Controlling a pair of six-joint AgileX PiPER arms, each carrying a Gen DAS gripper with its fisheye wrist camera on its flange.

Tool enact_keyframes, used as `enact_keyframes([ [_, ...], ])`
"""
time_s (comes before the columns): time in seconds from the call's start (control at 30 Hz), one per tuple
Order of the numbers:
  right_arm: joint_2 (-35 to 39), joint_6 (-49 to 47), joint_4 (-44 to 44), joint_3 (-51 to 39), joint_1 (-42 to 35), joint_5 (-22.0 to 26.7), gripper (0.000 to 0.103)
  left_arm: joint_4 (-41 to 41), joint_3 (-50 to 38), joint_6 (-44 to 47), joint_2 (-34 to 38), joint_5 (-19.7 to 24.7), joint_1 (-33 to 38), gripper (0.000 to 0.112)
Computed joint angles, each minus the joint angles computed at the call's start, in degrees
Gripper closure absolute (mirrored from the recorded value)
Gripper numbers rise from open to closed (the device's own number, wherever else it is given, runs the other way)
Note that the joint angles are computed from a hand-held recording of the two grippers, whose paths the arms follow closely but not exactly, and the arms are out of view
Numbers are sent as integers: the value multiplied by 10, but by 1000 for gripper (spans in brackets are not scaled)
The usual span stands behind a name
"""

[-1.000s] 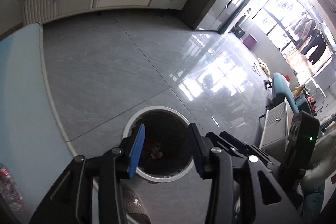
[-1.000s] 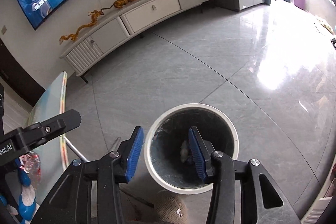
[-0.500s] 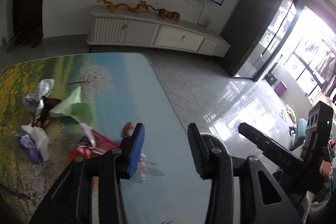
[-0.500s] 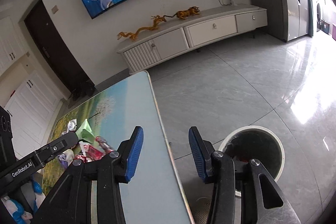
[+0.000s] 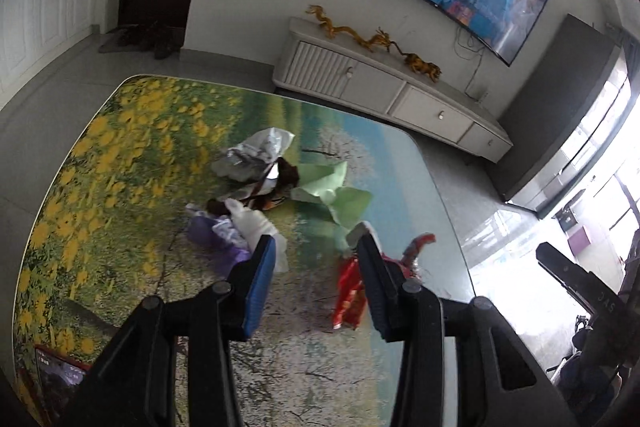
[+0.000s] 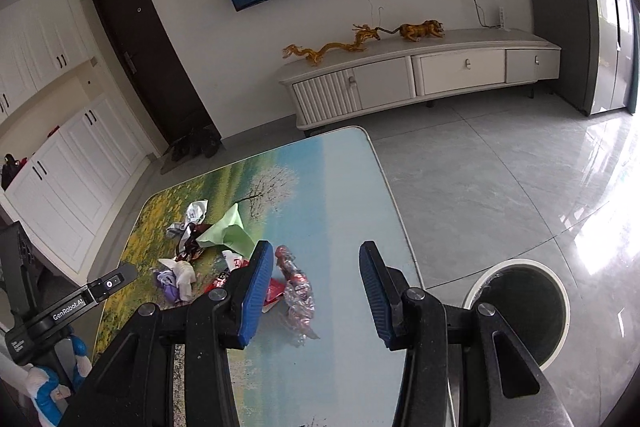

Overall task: Collect trash
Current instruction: 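Grasp the purple bag with the left gripper while the right gripper grasps the red-white snack bag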

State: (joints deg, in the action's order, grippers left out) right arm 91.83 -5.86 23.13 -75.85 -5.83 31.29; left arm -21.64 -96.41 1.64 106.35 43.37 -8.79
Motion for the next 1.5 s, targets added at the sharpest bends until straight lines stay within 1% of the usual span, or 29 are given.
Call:
enact_keyframes([
  [0.2, 53, -40, 33, -26, 24, 12, 61, 23, -24, -43, 39, 17, 30, 72],
  [0.27, 75, -79, 67, -35, 28, 22, 61, 32, -41, -58, 58, 25, 34, 72],
  [0.33, 98, -139, 121, -46, 27, 38, 61, 39, -60, -72, 77, 35, 38, 72],
  [0.43, 127, -200, 158, -68, 35, 62, 61, 49, -89, -87, 103, 47, 39, 72],
  [0.5, 146, -230, 164, -86, 42, 81, 61, 51, -106, -95, 119, 53, 40, 72],
  [0.57, 167, -237, 145, -109, 57, 90, 61, 50, -125, -104, 136, 62, 44, 72],
  [0.67, 200, -222, 87, -146, 79, 97, 61, 50, -145, -115, 155, 72, 51, 73],
  [0.83, 240, -216, 36, -185, 91, 114, 61, 65, -169, -123, 175, 86, 46, 73],
  [0.9, 253, -218, 30, -197, 91, 121, 61, 66, -177, -120, 184, 90, 43, 73],
  [1.1, 286, -217, 18, -233, 92, 135, 61, 74, -182, -119, 192, 82, 33, 73],
  [1.2, 296, -215, 18, -244, 92, 135, 61, 76, -185, -117, 200, 91, 30, 73],
  [1.23, 299, -215, 20, -247, 91, 136, 64, 77, -183, -117, 201, 92, 28, 74],
  [1.27, 302, -216, 22, -251, 90, 139, 66, 79, -172, -117, 196, 82, 26, 74],
  [1.33, 306, -215, 21, -255, 88, 138, 73, 84, -171, -118, 196, 79, 23, 74],
  [1.37, 306, -218, 27, -256, 86, 139, 75, 80, -170, -118, 196, 78, 24, 75],
  [1.4, 306, -221, 34, -257, 84, 141, 78, 76, -168, -116, 197, 75, 25, 80],
  [1.43, 305, -222, 36, -256, 84, 142, 84, 73, -165, -114, 195, 72, 25, 80],
  [1.5, 303, -217, 29, -255, 87, 140, 87, 71, -150, -109, 188, 61, 25, 81],
])
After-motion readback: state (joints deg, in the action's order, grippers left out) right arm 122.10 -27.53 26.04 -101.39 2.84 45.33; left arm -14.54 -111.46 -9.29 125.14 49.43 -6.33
